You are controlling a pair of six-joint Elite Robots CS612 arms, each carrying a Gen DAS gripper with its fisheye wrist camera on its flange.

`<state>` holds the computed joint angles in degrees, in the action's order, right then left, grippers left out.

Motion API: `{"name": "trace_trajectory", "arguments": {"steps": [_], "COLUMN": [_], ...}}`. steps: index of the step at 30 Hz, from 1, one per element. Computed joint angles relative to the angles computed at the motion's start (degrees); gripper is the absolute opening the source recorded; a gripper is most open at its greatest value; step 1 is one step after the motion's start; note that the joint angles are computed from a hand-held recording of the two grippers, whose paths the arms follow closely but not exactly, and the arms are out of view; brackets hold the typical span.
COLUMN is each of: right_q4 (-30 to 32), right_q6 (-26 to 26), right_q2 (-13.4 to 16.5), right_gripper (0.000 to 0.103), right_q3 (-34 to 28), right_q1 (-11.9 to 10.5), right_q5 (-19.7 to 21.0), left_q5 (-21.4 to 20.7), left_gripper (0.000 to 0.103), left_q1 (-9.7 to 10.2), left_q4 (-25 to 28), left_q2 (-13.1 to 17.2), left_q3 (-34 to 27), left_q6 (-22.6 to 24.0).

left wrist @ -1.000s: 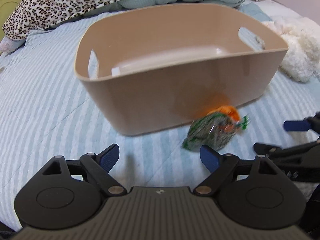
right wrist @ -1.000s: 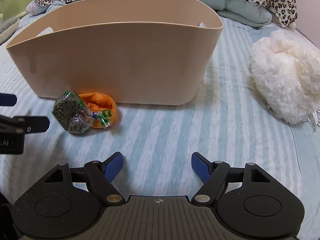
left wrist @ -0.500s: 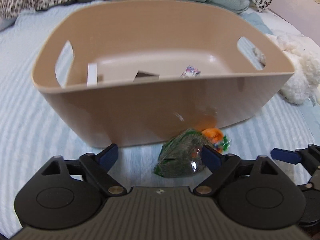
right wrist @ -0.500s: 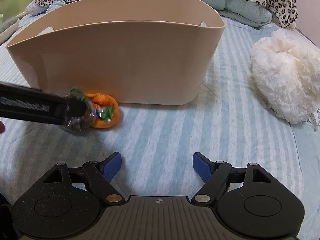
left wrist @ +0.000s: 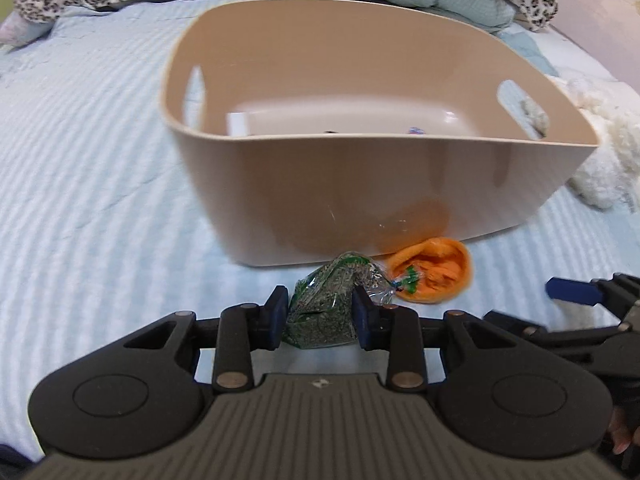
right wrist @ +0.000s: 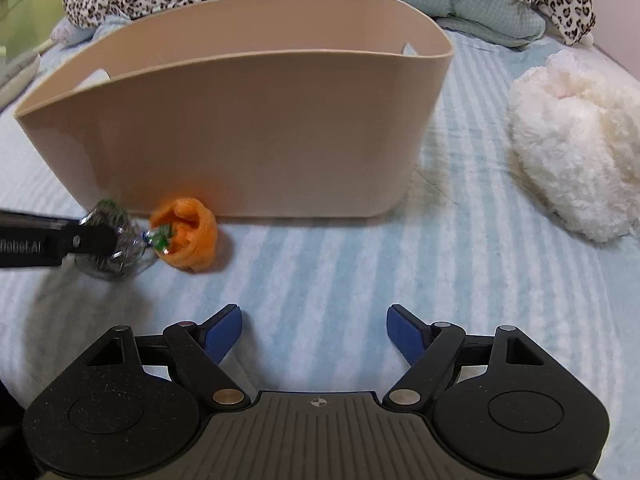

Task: Organize objects
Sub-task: 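Grasp the green snack bag with left tool while right tool grasps the orange toy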

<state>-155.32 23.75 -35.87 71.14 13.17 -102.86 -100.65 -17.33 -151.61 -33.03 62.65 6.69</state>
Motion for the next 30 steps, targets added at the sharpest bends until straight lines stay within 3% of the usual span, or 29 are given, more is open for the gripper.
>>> {"name": "trace_trajectory", "arguments": {"steps": [10,18,22,30], "right_q4": [-2.38,-7.45,-5.90,-3.41], "right_q6": [-1.56,-1.02,-3.37,-4.67], "right_q2": [2.59,2.68,4.20,6.56], "right_gripper": [0.081,0.081,0.081,0.078], "right_q3": [-4.35,-3.80,-6.15,-9.43], "right_q1": [0.17,-0.29,-0.89,-1.24], "right_q5": [4.56,7.32,9.84,11.04], "left_q5": [1.39,1.84,2.10,1.91], "left_gripper": [0.037,0.037,0.037,0.037], "left_q1": [0.81,0.90,0.90,1.35], "left_q4": [1.76,1.04,0.43,2.10], "left_q2": [0.75,0.75,0.31,0.52], "left_q3": [-1.77,-1.40,-0.58,-1.27], "left_q6": [-2.78,-1.62,-0.94,-2.44]}}
